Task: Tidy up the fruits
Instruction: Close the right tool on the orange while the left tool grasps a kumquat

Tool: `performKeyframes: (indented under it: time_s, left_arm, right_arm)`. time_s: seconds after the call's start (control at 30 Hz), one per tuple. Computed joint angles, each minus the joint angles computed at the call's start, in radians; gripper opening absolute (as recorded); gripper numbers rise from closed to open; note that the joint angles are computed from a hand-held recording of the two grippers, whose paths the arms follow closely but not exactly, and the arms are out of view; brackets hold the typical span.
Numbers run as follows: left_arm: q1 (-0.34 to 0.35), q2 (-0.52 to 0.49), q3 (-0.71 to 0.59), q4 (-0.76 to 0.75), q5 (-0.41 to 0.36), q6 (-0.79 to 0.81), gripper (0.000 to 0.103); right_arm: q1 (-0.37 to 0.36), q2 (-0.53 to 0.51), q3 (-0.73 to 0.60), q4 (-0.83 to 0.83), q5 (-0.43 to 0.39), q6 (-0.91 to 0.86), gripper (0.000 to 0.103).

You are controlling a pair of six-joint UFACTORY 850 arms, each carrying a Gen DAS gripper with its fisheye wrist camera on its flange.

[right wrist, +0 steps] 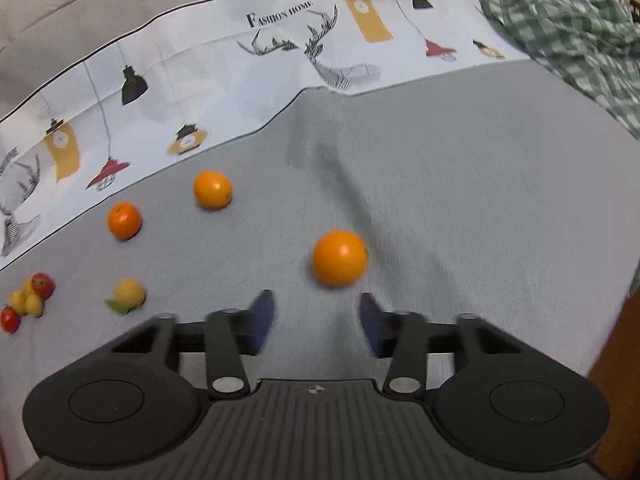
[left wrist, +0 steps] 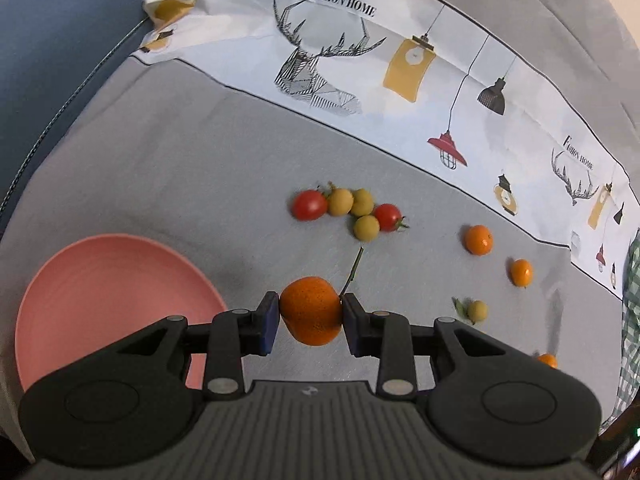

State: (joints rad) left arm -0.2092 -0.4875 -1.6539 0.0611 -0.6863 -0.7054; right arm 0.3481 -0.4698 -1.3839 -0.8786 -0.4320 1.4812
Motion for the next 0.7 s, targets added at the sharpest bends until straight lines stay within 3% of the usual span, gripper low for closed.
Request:
performKeyframes:
  time_s: [0.07, 0.17, 0.23, 0.4, 0.43, 0.57, 0.63, 0.7]
  left_arm:
    - [0.002, 0.003, 0.007, -0.006, -0.001, 0.003, 0.038]
    - [0.004, 0.007, 0.015, -0.025, 0.004, 0.015, 0.037]
    - [0.001, 0.011, 0.019, -0.024, 0.012, 0.022, 0.037]
    - [-0.013, 0.053, 0.055, -0.027, 0.039, 0.040, 0.038]
    - [-0.016, 0.070, 0.071, -0.029, 0.046, 0.043, 0.037]
    - [-0.024, 0.164, 0.163, -0.031, 0.086, 0.055, 0.037]
    - [-0.029, 0.202, 0.205, 0.009, 0.094, 0.027, 0.038]
    - [-0.026, 0.236, 0.245, 0.019, 0.098, 0.013, 0.037]
  right_arm:
    - [-0.008, -0.045, -0.048, -0.014, -0.029, -0.016, 0.055]
    - [-0.038, -0.117, -0.115, 0.101, -0.047, -0.113, 0.055]
    - [-0.031, -0.131, -0.126, 0.015, -0.062, -0.055, 0.037]
    - [-0.016, -0.087, -0.070, -0.104, -0.053, 0.056, 0.031]
    - [-0.007, -0.058, -0.043, -0.142, -0.046, 0.098, 0.000]
    - [0.041, 0.056, 0.054, -0.206, 0.033, 0.116, 0.000]
    - [0.078, 0.066, 0.062, -0.294, 0.012, 0.098, 0.000]
    - [0.076, 0.043, 0.037, -0.214, 0.016, 0.036, 0.001]
